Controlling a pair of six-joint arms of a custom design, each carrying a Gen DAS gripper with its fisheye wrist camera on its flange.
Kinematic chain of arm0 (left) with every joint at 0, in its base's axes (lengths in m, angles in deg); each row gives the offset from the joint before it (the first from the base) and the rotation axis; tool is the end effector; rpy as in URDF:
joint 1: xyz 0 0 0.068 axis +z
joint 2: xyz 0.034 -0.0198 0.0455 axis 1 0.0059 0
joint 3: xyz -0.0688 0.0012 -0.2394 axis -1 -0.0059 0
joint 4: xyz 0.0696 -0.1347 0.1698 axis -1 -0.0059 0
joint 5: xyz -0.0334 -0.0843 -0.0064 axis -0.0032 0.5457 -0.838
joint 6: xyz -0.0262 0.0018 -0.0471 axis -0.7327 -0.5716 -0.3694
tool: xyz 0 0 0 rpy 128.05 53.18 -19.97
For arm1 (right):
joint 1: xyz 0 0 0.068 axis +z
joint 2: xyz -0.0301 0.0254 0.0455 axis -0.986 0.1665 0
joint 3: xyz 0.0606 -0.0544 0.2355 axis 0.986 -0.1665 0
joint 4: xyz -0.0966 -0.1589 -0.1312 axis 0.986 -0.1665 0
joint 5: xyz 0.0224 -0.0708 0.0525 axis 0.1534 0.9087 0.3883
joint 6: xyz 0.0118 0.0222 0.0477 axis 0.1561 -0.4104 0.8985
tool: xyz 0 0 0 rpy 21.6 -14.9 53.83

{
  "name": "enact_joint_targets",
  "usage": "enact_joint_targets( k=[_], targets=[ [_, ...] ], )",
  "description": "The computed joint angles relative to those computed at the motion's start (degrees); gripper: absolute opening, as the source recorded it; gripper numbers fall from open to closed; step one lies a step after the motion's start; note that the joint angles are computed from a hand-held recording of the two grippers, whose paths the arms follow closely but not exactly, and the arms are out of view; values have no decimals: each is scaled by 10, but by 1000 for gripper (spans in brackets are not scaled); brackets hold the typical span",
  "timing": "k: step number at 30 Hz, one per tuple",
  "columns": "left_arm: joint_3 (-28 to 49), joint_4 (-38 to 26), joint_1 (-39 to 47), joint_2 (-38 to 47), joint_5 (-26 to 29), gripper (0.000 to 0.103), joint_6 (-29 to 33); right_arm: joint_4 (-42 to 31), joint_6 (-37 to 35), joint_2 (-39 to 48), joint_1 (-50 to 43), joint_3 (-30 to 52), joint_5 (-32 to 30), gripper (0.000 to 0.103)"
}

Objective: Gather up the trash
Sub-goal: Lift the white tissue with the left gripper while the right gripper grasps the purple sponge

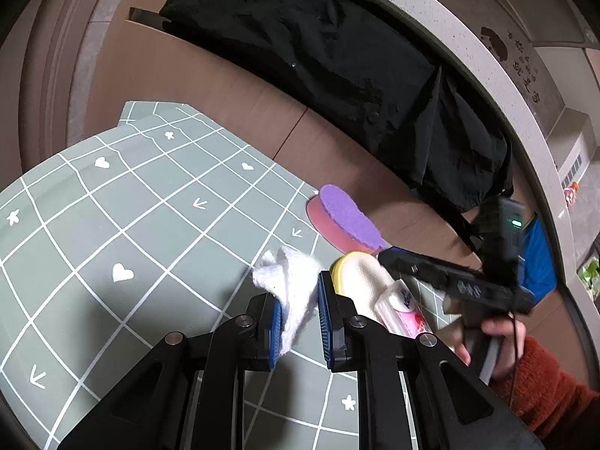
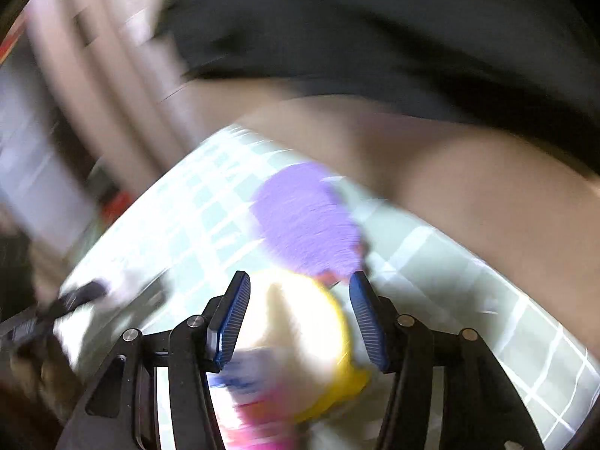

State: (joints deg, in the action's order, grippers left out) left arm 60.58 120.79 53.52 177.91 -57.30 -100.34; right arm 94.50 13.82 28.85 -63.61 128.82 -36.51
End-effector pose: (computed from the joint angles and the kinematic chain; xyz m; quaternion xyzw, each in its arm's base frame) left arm 0.1622 -0.1109 0.1009 -0.1039 0.8559 -0.2662 0.4310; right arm 0.3015 0.1060 0.1085 -0.2982 0.8805 0.2059 0.3056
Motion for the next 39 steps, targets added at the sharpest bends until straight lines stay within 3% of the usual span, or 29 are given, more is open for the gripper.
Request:
enact_joint_targets(
  k=[4,7,10,12,14,16,19,23,28,34,39],
  targets=[
    [-6,4,-2,-6,-15,17,-1,42,-46,-54,63,-37,84,52],
    [-10,9,1,-4,-12,17,-4,75,-57,-31,84,-17,138,52],
    [-11,10,5,-4,-8,17,-6,49,-64,11,56,45,131,52],
    [-12,13,4,-4,-6,17,-6,-12,-46,73,40,127,88,52],
    [-13,13,2,-4,-7,17,-7,-50,-48,97,28,158,64,54],
    [-11,12,-2,-3,-8,17,-9,-52,-64,104,33,154,62,64],
    [-7,9,-3,-1,-8,17,-9,-57,-98,125,62,161,123,64],
    [-2,10,3,7,0,17,-8,11,-92,104,87,111,177,58],
    [16,-38,-21,-15,-25,17,-1,54,-61,-14,65,10,155,57],
    [92,-225,-152,-100,-180,17,12,-17,-50,-232,18,-100,112,56],
    [193,-355,-267,-107,-311,17,-3,-97,-56,-428,-38,-185,72,56]
  ],
)
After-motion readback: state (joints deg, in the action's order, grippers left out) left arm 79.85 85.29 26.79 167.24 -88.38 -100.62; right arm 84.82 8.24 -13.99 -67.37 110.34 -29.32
